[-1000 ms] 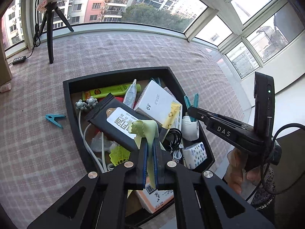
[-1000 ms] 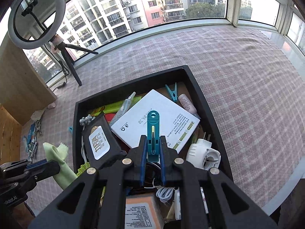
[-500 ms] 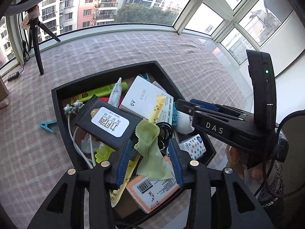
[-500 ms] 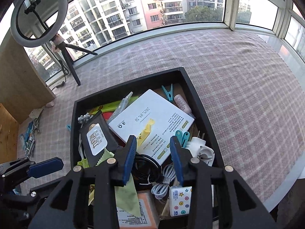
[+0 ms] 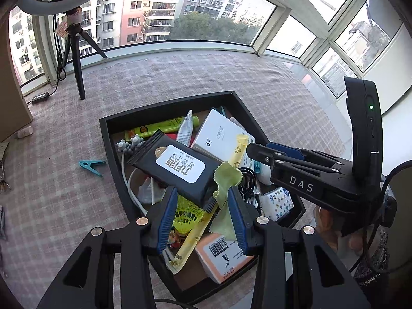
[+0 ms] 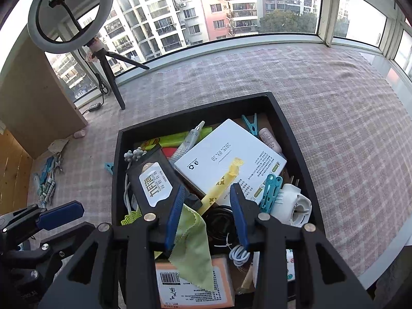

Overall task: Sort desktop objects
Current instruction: 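Carry the cloth and clothespin over the tray and release them, then return to the pile and grasp a silver metal clip with each gripper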

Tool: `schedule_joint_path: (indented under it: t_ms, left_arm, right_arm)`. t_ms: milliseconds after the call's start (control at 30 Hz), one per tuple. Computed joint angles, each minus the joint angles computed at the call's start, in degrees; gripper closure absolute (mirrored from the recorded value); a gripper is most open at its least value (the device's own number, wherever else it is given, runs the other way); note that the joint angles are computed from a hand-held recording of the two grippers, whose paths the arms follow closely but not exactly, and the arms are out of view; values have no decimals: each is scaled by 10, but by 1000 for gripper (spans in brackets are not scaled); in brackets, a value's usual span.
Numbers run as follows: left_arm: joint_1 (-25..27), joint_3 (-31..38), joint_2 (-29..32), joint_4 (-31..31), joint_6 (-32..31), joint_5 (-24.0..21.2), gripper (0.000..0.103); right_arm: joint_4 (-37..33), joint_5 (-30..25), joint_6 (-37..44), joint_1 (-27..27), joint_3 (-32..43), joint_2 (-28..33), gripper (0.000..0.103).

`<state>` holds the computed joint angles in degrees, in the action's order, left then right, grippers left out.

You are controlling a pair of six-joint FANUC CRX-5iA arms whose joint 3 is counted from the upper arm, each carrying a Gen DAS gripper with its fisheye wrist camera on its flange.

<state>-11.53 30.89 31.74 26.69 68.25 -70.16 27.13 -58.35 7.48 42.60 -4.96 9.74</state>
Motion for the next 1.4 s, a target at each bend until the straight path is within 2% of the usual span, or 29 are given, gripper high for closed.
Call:
schedule_joint_path:
  t_ms: [267, 333, 600, 867, 1200, 1333, 1400]
  left_arm:
    - [28, -64, -51, -14, -2, 37, 63]
    - [38, -80, -62, -16, -2, 43, 57]
    - [106, -157, -105, -35, 14, 78, 52]
    - [214, -206, -125, -62, 41, 95, 52]
    - [340, -232, -123, -102, 11, 106, 52]
    - [373, -222, -106, -110, -8, 102, 52]
    - [383, -212, -93, -111, -29, 94, 52]
  right_arm:
    - [2, -10, 13, 24, 37, 23, 66]
    - [2, -10, 16, 31, 47, 31, 66]
    - [-2, -4, 36, 55, 109, 84, 62]
    - [-38, -22, 90, 67, 234, 173, 62]
    - [-80, -35, 131, 87, 388, 285, 62]
    - [-106, -56, 156, 91, 484, 347, 62]
    - [-120, -80, 174, 93, 556, 391, 62]
